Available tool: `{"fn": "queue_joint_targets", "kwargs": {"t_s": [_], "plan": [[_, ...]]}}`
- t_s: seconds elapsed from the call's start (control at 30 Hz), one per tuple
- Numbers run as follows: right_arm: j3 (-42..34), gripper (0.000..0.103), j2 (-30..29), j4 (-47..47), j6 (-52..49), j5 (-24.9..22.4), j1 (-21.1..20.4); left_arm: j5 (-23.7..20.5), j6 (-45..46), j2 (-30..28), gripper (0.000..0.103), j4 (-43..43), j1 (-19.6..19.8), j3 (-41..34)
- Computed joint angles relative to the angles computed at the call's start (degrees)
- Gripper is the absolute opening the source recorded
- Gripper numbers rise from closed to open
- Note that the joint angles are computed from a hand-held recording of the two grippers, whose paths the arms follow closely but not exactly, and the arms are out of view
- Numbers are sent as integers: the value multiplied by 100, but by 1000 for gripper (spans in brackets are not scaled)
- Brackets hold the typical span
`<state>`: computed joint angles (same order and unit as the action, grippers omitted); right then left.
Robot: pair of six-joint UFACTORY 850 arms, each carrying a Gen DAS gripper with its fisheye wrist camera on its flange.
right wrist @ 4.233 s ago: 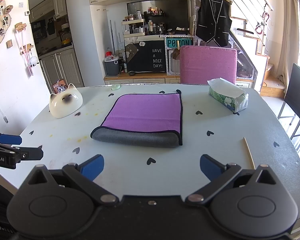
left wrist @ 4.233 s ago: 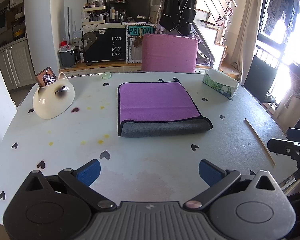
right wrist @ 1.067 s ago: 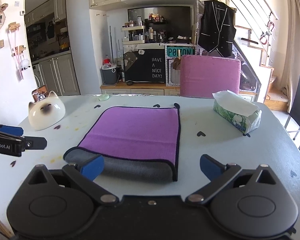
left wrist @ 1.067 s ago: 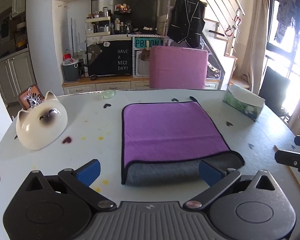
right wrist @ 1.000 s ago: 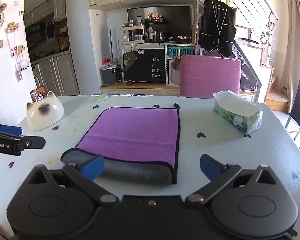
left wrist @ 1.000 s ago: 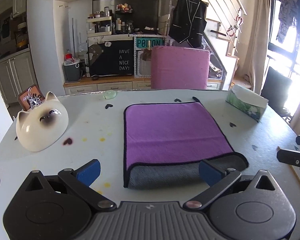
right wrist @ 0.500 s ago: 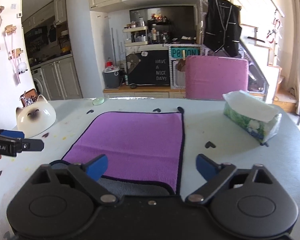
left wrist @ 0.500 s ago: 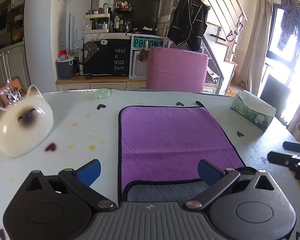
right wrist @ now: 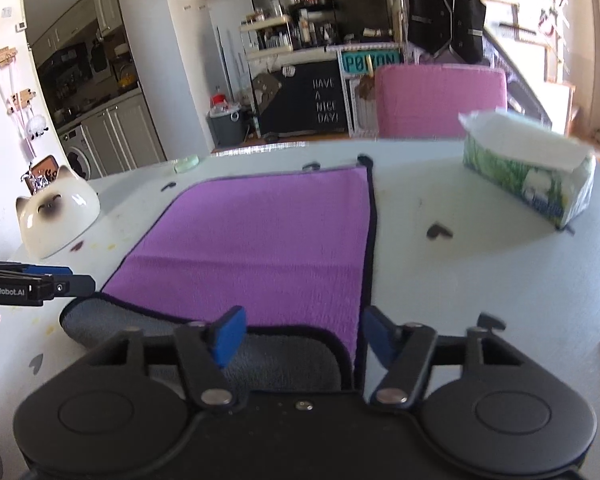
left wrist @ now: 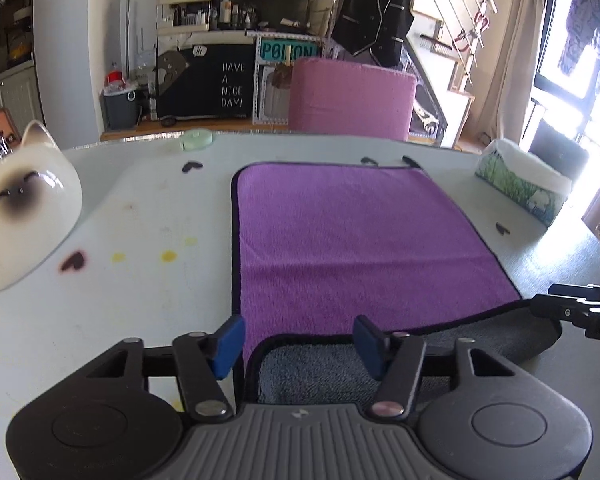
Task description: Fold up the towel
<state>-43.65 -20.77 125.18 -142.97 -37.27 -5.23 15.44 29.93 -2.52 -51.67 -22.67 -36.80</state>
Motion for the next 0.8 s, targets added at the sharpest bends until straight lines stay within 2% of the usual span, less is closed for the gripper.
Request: {"fn": "queue_joint_targets", "kwargs": {"t_s": [0.37, 0.53, 0.63, 0.7, 0.8], "plan": [[-53, 40, -115, -233, 351, 239, -51, -249, -355, -7, 39, 324, 153, 100], [-14, 32, -86, -356, 467, 270, -68, -285, -148, -3, 35, 55, 150, 116], [6, 29, -69, -354, 418, 312, -53, -246, 480, -29, 34, -618, 125, 115], [30, 27, -53, -298, 370, 357, -40, -288, 279, -6, 34, -439, 150, 151], [66, 22, -14, -273, 336, 410, -33, -312, 271, 25, 25, -414, 151, 172]]}}
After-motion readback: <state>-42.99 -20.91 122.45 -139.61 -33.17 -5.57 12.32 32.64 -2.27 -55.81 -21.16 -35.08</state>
